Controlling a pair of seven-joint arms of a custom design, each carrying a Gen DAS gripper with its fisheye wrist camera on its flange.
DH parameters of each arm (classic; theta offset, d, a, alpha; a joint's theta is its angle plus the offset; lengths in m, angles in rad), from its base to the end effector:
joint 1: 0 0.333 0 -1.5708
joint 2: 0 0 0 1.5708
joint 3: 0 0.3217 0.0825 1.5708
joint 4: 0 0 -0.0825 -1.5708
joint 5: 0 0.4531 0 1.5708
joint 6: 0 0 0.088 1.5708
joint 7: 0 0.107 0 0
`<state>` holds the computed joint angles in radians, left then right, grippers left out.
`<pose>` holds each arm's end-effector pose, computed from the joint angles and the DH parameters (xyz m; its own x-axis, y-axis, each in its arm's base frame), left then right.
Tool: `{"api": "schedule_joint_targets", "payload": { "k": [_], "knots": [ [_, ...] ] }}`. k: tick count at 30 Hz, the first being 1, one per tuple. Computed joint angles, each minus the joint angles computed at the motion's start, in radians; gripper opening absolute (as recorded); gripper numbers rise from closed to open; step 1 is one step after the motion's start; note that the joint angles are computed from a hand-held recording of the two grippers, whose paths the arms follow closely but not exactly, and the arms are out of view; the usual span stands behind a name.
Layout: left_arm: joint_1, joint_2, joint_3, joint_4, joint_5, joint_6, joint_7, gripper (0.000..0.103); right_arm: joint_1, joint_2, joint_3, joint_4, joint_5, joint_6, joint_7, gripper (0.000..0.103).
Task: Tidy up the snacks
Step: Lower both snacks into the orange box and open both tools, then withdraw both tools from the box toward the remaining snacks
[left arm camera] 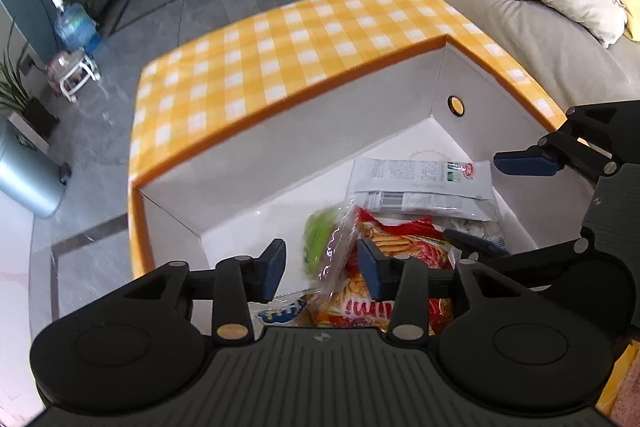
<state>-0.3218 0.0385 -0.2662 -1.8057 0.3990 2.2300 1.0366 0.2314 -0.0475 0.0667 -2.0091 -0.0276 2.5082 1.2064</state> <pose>0.5699 -0.3629 0.5455 -0.1957 -0.9700 -0.1442 -0.8474 0.2413 -0.4729 0.6195 0.1911 0.5162 0.5721 -0.7923 0.2119 -0.6482 -0.5951 -0.4750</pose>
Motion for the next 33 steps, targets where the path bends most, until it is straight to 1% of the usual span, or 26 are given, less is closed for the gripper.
{"api": "schedule_joint_targets", "payload": {
  "k": [1, 3, 6, 7, 8, 10, 12, 13, 15, 17, 20, 22, 23, 28, 30, 33],
  "knots": [
    [-0.001, -0.006, -0.001, -0.004, 0.007, 0.004, -0.004, 0.055, 0.000, -0.005, 0.000, -0.002, 0.001, 0.001, 0.001, 0.058],
    [-0.003, -0.015, -0.002, -0.007, 0.015, 0.006, -0.011, 0.058, 0.000, -0.015, 0.001, -0.007, 0.005, 0.004, 0.001, 0.065],
    [-0.005, -0.032, -0.004, -0.016, 0.024, 0.007, -0.017, 0.061, -0.003, -0.031, 0.003, -0.014, 0.013, 0.006, 0.002, 0.067],
    [-0.006, -0.040, -0.005, -0.020, 0.028, 0.007, -0.021, 0.063, -0.004, -0.035, 0.004, -0.014, 0.013, 0.005, 0.005, 0.068],
    [-0.007, -0.048, -0.006, -0.025, 0.035, 0.007, -0.027, 0.064, -0.006, -0.040, 0.005, -0.016, 0.013, 0.007, 0.010, 0.072],
    [-0.009, -0.066, -0.008, -0.037, 0.049, 0.010, -0.042, 0.068, -0.009, -0.056, 0.007, -0.027, 0.017, 0.020, 0.016, 0.076],
    [-0.010, -0.084, -0.010, -0.050, 0.061, 0.012, -0.057, 0.069, -0.012, -0.072, 0.009, -0.037, 0.028, 0.023, 0.017, 0.077],
    [-0.011, -0.096, -0.011, -0.058, 0.068, 0.015, -0.068, 0.071, -0.014, -0.084, 0.009, -0.044, 0.040, 0.025, 0.016, 0.078],
    [-0.012, -0.116, -0.013, -0.072, 0.081, 0.024, -0.084, 0.073, -0.018, -0.107, 0.009, -0.059, 0.065, 0.033, 0.016, 0.083],
    [-0.013, -0.143, -0.016, -0.094, 0.096, 0.042, -0.104, 0.074, -0.022, -0.138, 0.010, -0.082, 0.097, 0.048, 0.014, 0.083],
    [-0.013, -0.187, -0.021, -0.129, 0.119, 0.072, -0.140, 0.077, -0.029, -0.192, 0.010, -0.123, 0.153, 0.075, 0.015, 0.088],
    [-0.014, -0.219, -0.024, -0.155, 0.128, 0.096, -0.162, 0.081, -0.032, -0.229, 0.011, -0.154, 0.190, 0.097, 0.010, 0.088],
    [-0.014, -0.236, -0.027, -0.170, 0.135, 0.108, -0.178, 0.081, -0.034, -0.251, 0.012, -0.173, 0.209, 0.109, 0.008, 0.088],
    [-0.009, -0.330, -0.043, -0.258, 0.174, 0.168, -0.299, 0.086, -0.043, -0.369, 0.016, -0.283, 0.298, 0.176, 0.010, 0.089],
    [-0.010, -0.364, -0.047, -0.292, 0.174, 0.189, -0.344, 0.086, -0.047, -0.418, 0.018, -0.331, 0.325, 0.203, 0.003, 0.089],
    [-0.026, -0.407, -0.045, -0.340, 0.144, 0.212, -0.377, 0.086, -0.072, -0.494, 0.042, -0.405, 0.330, 0.234, 0.017, 0.089]
  ]
}}
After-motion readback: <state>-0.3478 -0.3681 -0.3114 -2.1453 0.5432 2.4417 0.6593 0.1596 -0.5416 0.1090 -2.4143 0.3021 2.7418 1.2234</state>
